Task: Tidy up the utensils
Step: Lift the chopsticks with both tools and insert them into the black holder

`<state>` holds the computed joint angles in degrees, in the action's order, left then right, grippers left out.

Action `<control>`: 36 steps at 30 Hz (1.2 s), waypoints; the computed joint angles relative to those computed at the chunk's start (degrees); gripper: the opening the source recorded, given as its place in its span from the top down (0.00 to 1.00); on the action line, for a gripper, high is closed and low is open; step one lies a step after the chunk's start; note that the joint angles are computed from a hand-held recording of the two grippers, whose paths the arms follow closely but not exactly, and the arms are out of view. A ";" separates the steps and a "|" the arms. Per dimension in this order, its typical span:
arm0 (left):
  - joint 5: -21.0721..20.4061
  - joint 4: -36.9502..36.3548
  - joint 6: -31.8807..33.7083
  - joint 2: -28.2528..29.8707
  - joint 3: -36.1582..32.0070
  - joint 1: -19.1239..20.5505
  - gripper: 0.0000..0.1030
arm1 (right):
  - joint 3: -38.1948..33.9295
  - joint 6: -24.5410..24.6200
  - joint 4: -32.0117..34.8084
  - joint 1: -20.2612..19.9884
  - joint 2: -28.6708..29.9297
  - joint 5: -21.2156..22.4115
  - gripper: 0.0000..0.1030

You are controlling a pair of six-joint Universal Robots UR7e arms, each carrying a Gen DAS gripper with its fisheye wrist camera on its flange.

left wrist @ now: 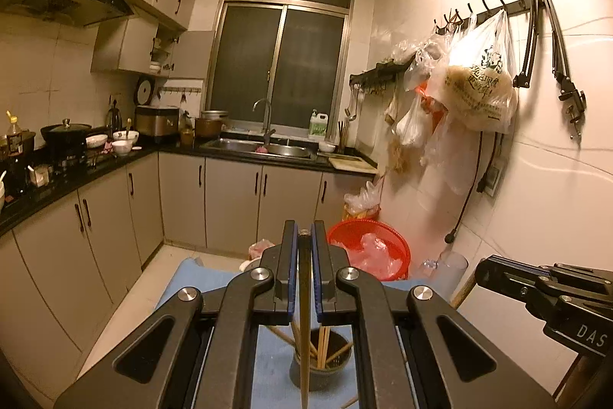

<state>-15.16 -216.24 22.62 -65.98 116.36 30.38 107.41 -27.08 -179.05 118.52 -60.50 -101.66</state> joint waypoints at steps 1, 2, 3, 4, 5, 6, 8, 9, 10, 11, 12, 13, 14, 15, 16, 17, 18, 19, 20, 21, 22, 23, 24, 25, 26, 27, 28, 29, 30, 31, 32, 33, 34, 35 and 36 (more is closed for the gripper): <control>-0.29 -0.36 0.81 0.40 -0.63 0.23 0.94 | -0.38 -0.24 -0.01 0.09 0.20 -0.13 0.94; -0.48 -1.32 2.35 1.04 -1.54 0.50 0.94 | -0.70 -0.37 -0.17 0.18 0.42 -0.20 0.94; -0.72 -2.33 3.60 1.36 -2.02 0.65 0.94 | -1.00 -0.48 -0.34 0.21 0.59 -0.19 0.94; -1.16 -3.38 4.88 1.81 -2.71 0.88 0.94 | -1.34 -0.59 -0.64 0.25 0.84 -0.20 0.94; -1.46 -4.11 5.70 2.09 -3.22 1.08 0.94 | -1.49 -0.61 -0.94 0.30 1.03 -0.20 0.94; -1.96 -5.03 6.50 2.41 -3.81 1.33 0.94 | -1.76 -0.66 -1.31 0.30 1.26 -0.14 0.94; -2.95 -6.31 7.40 2.84 -4.72 1.83 0.94 | -2.32 -0.79 -1.98 0.20 1.66 -0.01 0.94; -3.38 -7.90 8.78 3.31 -5.40 2.07 0.94 | -2.57 -0.75 -2.23 0.13 1.83 0.10 0.94; -3.94 -9.86 10.48 3.84 -6.15 2.31 0.94 | -2.84 -0.70 -2.59 0.01 2.04 0.28 0.94; -4.35 -11.18 11.55 4.17 -6.59 2.50 0.94 | -3.11 -0.82 -2.78 -0.03 2.21 0.31 0.94; -4.83 -12.64 12.60 4.51 -7.05 2.76 0.94 | -3.33 -0.99 -3.43 0.00 2.48 0.22 0.94; -5.36 -13.69 13.21 4.86 -7.55 3.06 0.94 | -3.46 -1.24 -4.08 -0.07 2.67 0.24 0.94; -5.79 -13.92 13.25 5.06 -7.96 3.39 0.94 | -3.62 -1.39 -4.56 -0.16 2.88 0.32 0.94; -6.30 -14.49 13.38 5.32 -8.31 3.75 0.94 | -3.81 -1.42 -4.95 -0.30 3.11 0.48 0.94; -6.77 -15.19 13.64 5.60 -8.65 4.05 0.94 | -3.96 -1.41 -5.46 -0.48 3.34 0.66 0.94; -7.26 -16.44 14.27 6.01 -9.08 4.37 0.94 | -4.12 -1.48 -5.73 -0.61 3.51 0.77 0.94; -7.89 -18.29 15.28 6.56 -9.65 4.74 0.94 | -4.34 -1.54 -5.90 -0.77 3.78 1.00 0.94; -8.25 -19.26 15.82 6.89 -10.00 4.97 0.94 | -4.49 -1.61 -6.28 -0.92 4.07 1.23 0.94; -8.73 -20.84 16.74 7.41 -10.56 5.29 0.94 | -4.50 -1.83 -6.74 -1.05 4.25 1.37 0.94; -9.23 -21.89 17.23 7.87 -11.00 5.66 0.94 | -4.55 -2.20 -7.35 -1.19 4.59 1.56 0.94; -9.72 -22.43 17.17 8.23 -11.19 6.08 0.94 | -4.59 -2.42 -7.90 -1.39 4.91 1.86 0.94; -10.10 -22.63 16.87 8.52 -11.23 6.50 0.94 | -4.73 -2.55 -8.32 -1.54 5.26 2.03 0.94; -10.36 -22.61 16.56 8.75 -11.20 6.83 0.94 | -4.91 -2.72 -8.63 -1.69 5.67 2.08 0.94; -10.75 -22.56 16.11 9.06 -11.15 7.30 0.94 | -5.11 -2.82 -8.69 -1.86 5.93 2.22 0.94; -11.03 -22.59 15.77 9.25 -11.06 7.64 0.94 | -5.15 -2.82 -8.95 -2.13 6.26 2.56 0.94; -11.42 -22.08 14.80 9.39 -10.80 8.07 0.94 | -5.33 -2.88 -9.04 -2.30 6.60 2.54 0.94; -11.87 -21.30 13.56 9.42 -10.40 8.53 0.94 | -5.39 -2.95 -9.22 -2.39 6.86 2.45 0.94; -12.06 -20.95 13.03 9.47 -10.16 8.81 0.94 | -5.55 -3.05 -9.19 -2.56 7.17 2.44 0.94; -12.19 -20.81 12.85 9.70 -10.02 9.16 0.94 | -5.72 -3.14 -9.20 -2.74 7.50 2.36 0.94; -12.24 -20.80 12.85 9.89 -9.86 9.44 0.94 | -5.85 -3.25 -9.27 -2.88 7.73 2.26 0.94; -12.28 -20.59 12.57 10.06 -9.59 9.83 0.94 | -5.89 -3.37 -9.44 -3.03 8.00 2.16 0.94; -12.28 -20.27 12.07 10.07 -9.41 10.12 0.94 | -5.91 -3.47 -9.57 -3.22 8.22 2.18 0.94; -12.18 -19.76 10.94 10.03 -8.99 10.50 0.94 | -6.02 -3.63 -9.60 -3.44 8.38 2.20 0.94; -12.06 -19.30 10.15 10.05 -8.86 10.77 0.94 | -6.05 -3.87 -9.94 -3.60 8.72 1.97 0.94; -11.86 -18.90 9.15 10.04 -8.49 11.12 0.94 | -5.97 -4.03 -10.25 -3.73 8.92 1.93 0.94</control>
<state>-27.03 -235.14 31.77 -55.94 107.87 41.50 101.44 -31.10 -189.30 114.79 -51.58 -99.73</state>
